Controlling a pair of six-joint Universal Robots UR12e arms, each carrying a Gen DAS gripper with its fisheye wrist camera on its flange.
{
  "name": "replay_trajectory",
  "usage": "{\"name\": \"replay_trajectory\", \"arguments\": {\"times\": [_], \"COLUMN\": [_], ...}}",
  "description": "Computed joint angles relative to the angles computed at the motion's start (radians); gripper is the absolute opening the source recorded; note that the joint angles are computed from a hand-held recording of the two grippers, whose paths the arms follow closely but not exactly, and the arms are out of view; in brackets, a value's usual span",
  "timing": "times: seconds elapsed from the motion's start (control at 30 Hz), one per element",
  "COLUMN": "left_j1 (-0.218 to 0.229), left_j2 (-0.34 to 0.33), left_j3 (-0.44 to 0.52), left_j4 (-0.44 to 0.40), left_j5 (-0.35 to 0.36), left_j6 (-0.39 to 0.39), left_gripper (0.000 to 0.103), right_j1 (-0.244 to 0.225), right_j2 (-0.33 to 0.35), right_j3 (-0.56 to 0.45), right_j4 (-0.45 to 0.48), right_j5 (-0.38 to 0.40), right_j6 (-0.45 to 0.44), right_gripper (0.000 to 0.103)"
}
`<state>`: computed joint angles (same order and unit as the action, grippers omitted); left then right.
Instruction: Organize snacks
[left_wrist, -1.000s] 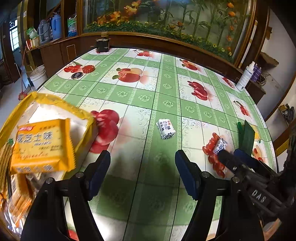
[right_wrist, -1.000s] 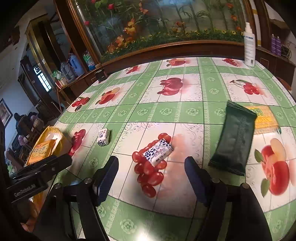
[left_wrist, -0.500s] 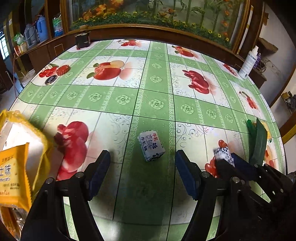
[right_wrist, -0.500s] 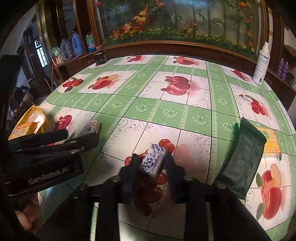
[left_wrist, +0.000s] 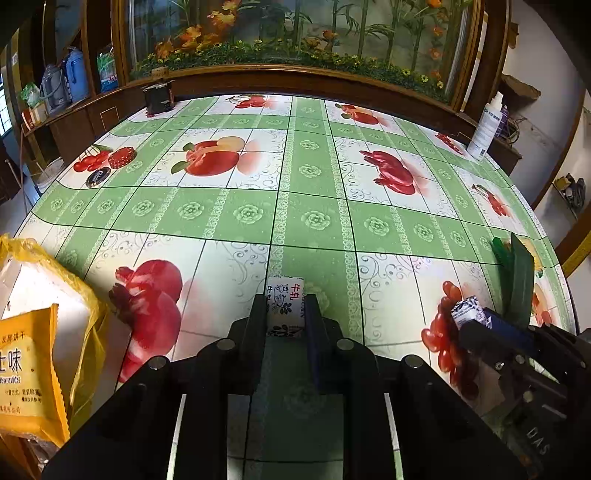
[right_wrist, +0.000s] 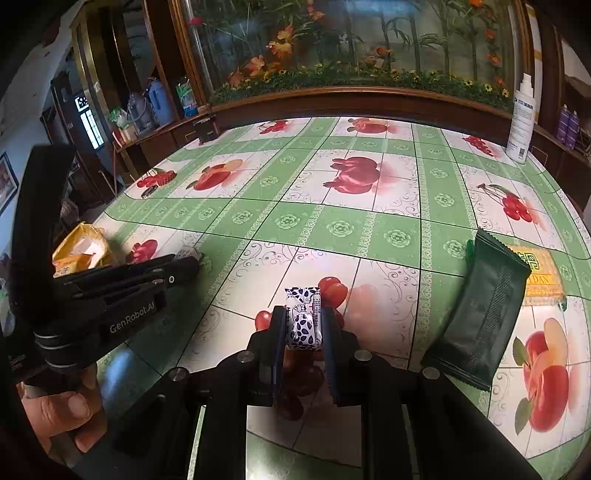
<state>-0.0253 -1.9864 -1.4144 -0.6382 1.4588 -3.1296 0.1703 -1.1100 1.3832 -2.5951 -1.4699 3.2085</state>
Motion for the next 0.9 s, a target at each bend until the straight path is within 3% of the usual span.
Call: {"name": "replay_trajectory", "arguments": {"times": [0.2, 0.43, 0.9], "left_j1": [0.026, 0.051, 0.068], "left_j2": [0.043, 0.118, 0.247], "left_j3": [-0.060, -0.146, -0.273], "left_j4": [0.016, 0.064, 0.138], "left_j5": [-0.082, -0.120, -0.068], "left_j6": [-0.020, -0.043, -0.023], "left_gripper": [0.016, 0.016, 0.016], "right_j1": [-0.008, -0.018, 0.012], "right_j2": [-0.035, -0.075, -0.138], "right_j3": [0.048, 0.107, 0.196], "right_j4": [-0.040, -0.088, -0.159], "right_j5": [0.044, 0.137, 0.208], "right_j6": [0.035, 0.077, 0.081], "right_gripper": [0.019, 0.019, 0.019]}}
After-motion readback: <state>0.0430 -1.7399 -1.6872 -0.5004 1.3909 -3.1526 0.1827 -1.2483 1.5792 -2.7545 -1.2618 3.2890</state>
